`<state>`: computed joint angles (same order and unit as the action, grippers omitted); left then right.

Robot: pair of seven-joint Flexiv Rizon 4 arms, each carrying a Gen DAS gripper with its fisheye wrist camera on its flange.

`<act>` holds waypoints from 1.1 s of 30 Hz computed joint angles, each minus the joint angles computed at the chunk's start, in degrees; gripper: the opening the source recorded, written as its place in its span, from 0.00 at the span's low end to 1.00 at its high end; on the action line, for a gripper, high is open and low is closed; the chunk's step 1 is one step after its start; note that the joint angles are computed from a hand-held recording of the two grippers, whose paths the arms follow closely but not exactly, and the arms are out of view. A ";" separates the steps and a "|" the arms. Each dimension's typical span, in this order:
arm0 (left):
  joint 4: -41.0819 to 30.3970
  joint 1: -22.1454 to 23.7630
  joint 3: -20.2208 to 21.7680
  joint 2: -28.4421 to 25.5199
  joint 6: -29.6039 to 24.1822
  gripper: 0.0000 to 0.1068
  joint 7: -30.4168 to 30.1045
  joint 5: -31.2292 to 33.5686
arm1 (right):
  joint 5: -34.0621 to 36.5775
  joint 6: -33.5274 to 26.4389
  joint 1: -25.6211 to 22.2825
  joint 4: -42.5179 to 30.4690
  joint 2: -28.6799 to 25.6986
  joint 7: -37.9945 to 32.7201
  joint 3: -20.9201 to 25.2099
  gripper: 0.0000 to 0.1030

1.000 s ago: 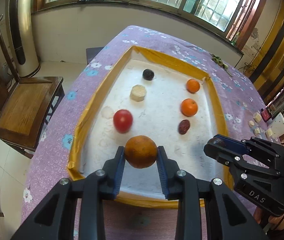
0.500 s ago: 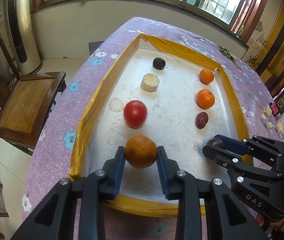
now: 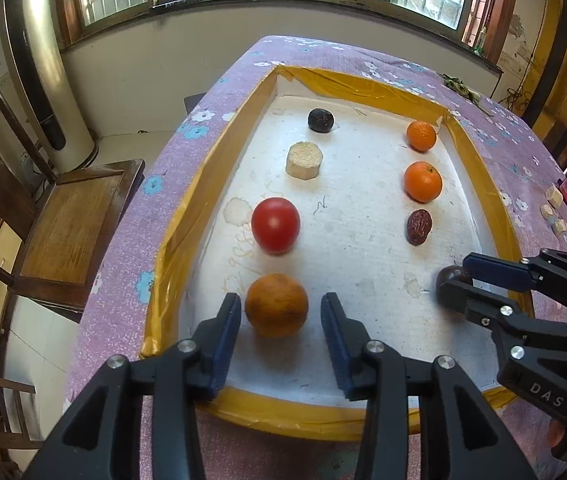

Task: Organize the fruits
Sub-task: 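Open both grippers to drop the plum and mandarin into the tray, then move both open grippers back toward the beige cakes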

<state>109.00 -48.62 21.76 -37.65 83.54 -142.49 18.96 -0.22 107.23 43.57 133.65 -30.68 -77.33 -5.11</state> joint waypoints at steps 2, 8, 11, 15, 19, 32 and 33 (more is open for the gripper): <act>0.14 -0.48 0.43 0.36 -0.23 0.47 -0.62 0.07 | 0.53 0.63 0.79 0.97 0.83 -0.32 -0.59 0.29; -1.08 -5.22 4.85 1.43 -3.64 0.64 -6.58 3.96 | 2.09 2.70 0.60 4.27 3.85 -1.38 0.66 0.31; -2.58 -7.18 6.19 1.85 -6.49 0.72 -10.01 6.92 | 4.37 3.71 2.55 6.46 5.44 -2.76 -0.37 0.32; -3.98 -6.71 4.50 2.62 -8.02 0.75 -12.77 9.43 | 4.97 4.74 -1.47 8.46 6.85 -2.55 3.37 0.35; -6.30 -6.16 2.15 3.00 -9.76 0.77 -14.74 12.10 | 6.74 5.76 -3.42 10.65 8.21 -1.88 4.26 0.63; -17.99 -2.24 -10.18 0.67 -16.50 0.80 -14.59 17.99 | 19.79 9.47 0.00 16.53 10.23 -3.75 -5.20 0.77; -19.09 -1.98 -11.13 0.10 -17.03 0.80 -13.85 17.76 | 21.09 9.86 -0.05 16.61 9.93 -3.76 -6.12 0.77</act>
